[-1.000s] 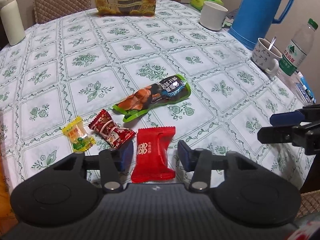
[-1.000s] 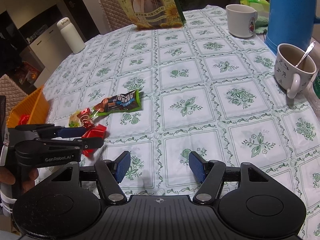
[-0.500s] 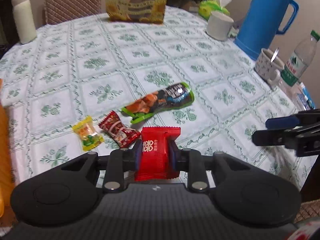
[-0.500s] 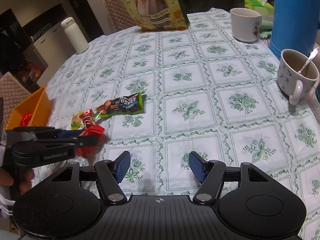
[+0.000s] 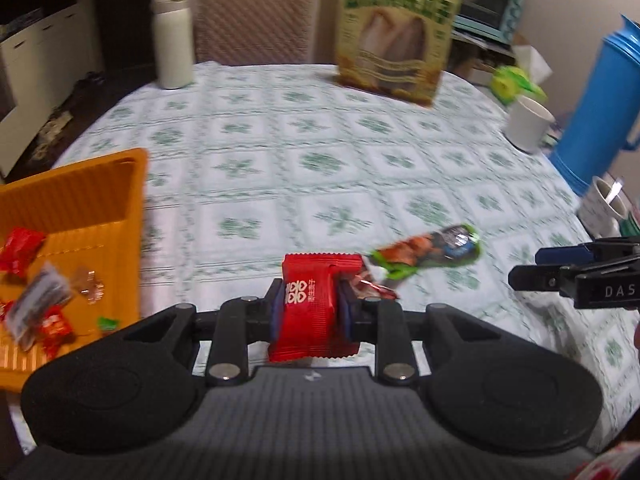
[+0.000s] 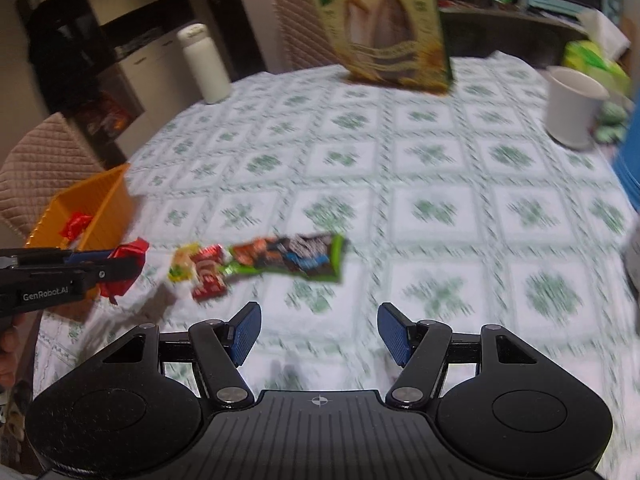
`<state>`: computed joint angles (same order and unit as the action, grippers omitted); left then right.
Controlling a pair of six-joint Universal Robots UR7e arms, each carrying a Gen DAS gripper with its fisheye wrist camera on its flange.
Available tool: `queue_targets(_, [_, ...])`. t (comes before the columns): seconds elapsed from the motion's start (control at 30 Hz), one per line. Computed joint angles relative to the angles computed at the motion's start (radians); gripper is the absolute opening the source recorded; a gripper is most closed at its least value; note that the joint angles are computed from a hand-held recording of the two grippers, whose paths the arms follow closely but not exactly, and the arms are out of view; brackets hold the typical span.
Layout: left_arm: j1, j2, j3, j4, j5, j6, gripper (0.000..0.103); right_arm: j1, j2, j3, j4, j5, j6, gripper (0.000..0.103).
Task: Organize snacks
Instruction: 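Lift the red candy with the left while the right grasps the long green-and-orange snack bar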
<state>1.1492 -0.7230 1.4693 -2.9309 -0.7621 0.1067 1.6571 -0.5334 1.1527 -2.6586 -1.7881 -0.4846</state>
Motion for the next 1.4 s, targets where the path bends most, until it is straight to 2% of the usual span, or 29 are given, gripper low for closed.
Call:
queue_targets(0.13, [0.001, -0.006, 0.002, -0.009, 0.029, -0.015, 0.024, -0.004, 0.067, -0.112, 0.054, 0.056, -0.057, 0.065])
queue_targets(0.33, [0.006, -0.008, -0.008, -0.018, 0.071, -0.02, 0.024, -0.003, 0.18, -0.297, 0.151, 0.063, -0.139, 0.065])
queue_targets(0.67, [0.014, -0.024, -0.008, 0.016, 0.1, -0.064, 0.024, -0.013, 0.305, -0.524, 0.331, 0.099, -0.138, 0.065])
queue_targets(0.8, [0.015, -0.027, -0.007, 0.024, 0.094, -0.069, 0.024, -0.012, 0.302, -0.527, 0.361, 0.105, -0.136, 0.065])
queue_targets(0.93, [0.018, -0.025, -0.013, 0.024, 0.086, -0.064, 0.024, -0.008, 0.262, -0.461, 0.371, 0.103, -0.155, 0.064])
queue_targets(1.13, [0.019, -0.019, -0.022, 0.019, 0.082, -0.057, 0.024, 0.003, 0.218, -0.355, 0.298, 0.075, -0.168, 0.064])
queue_targets(1.27, [0.018, -0.017, -0.024, 0.015, 0.083, -0.054, 0.024, 0.011, 0.227, -0.346, 0.24, 0.048, -0.178, 0.064])
queue_targets(1.4, [0.016, -0.022, -0.017, 0.012, 0.088, -0.058, 0.024, 0.019, 0.256, -0.378, 0.208, 0.012, -0.211, 0.051])
